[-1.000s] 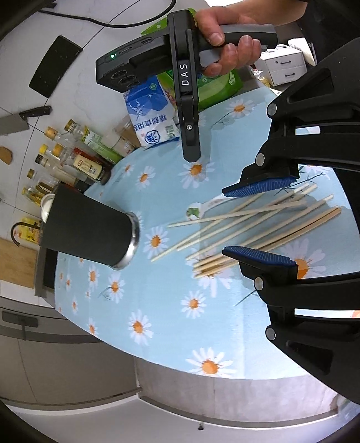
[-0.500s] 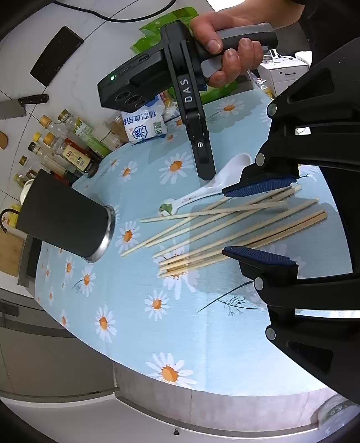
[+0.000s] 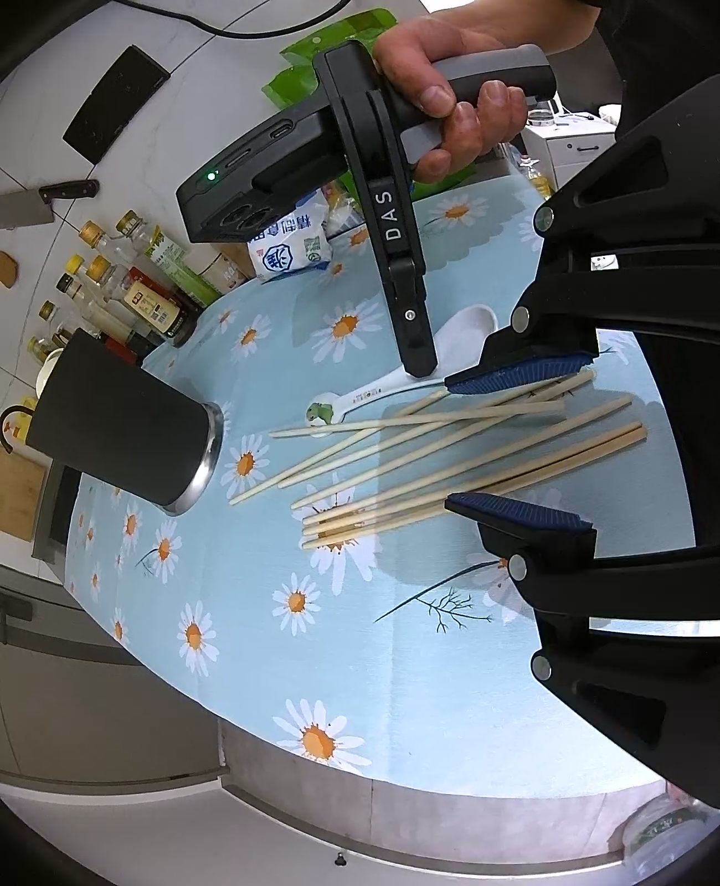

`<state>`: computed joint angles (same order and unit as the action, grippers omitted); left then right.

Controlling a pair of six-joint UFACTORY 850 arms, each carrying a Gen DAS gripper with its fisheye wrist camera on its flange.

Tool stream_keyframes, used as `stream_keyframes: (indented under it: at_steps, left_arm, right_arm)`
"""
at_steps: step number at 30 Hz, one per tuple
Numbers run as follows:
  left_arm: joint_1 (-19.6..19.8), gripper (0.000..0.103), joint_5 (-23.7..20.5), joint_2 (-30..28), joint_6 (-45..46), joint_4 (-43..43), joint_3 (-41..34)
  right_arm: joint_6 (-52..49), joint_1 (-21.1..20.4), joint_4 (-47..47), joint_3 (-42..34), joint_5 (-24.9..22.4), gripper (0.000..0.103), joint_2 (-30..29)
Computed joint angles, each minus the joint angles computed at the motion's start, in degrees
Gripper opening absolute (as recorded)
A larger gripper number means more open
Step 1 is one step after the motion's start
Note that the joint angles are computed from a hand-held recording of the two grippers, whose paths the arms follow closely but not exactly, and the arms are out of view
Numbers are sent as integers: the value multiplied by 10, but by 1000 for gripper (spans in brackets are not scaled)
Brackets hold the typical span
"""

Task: Organize utensils
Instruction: 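Close the right tool on the green-dinosaur white spoon handle, then grasp one wooden chopstick with the left tool while the right tool holds the dinosaur spoon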

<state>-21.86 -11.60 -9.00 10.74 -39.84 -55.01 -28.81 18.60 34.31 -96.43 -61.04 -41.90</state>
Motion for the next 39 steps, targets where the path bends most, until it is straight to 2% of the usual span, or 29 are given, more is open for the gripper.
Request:
stream_keyframes:
  at_steps: [1,8,17,20,22,23,26,29,31,34,39]
  left_arm:
    - [0,35,-1,-1,-5,6,-1]
    - [0,35,-12,-13,-27,39,-16]
    - [-3,35,-34,-34,-38,80,-49]
    - [-5,35,-45,-48,-50,103,-66]
    - [-7,34,-55,-58,-90,148,-79]
    - [-8,33,-66,-67,-120,179,-91]
    - [-9,33,-83,-83,-130,196,-117]
    - [-13,31,-105,-104,-168,254,-148]
    - [-15,28,-135,-126,-194,290,-175]
    - [-11,23,-166,-149,-176,278,-202]
    - [-8,23,-216,-184,-188,297,-248]
  right_arm:
    - [3,2,-4,-2,1,5,-2]
    - [-3,-5,16,10,6,4,4]
    - [-25,-36,55,41,14,4,25]
    - [-37,-52,72,53,15,4,35]
    - [-40,-59,79,60,19,4,40]
    - [-41,-62,82,63,19,4,42]
    - [-42,-76,92,74,22,4,50]
    - [-47,-89,105,85,22,4,58]
    - [-50,-96,113,93,24,4,64]
    - [-54,-101,128,103,31,4,71]
    - [-63,-116,151,118,29,4,79]
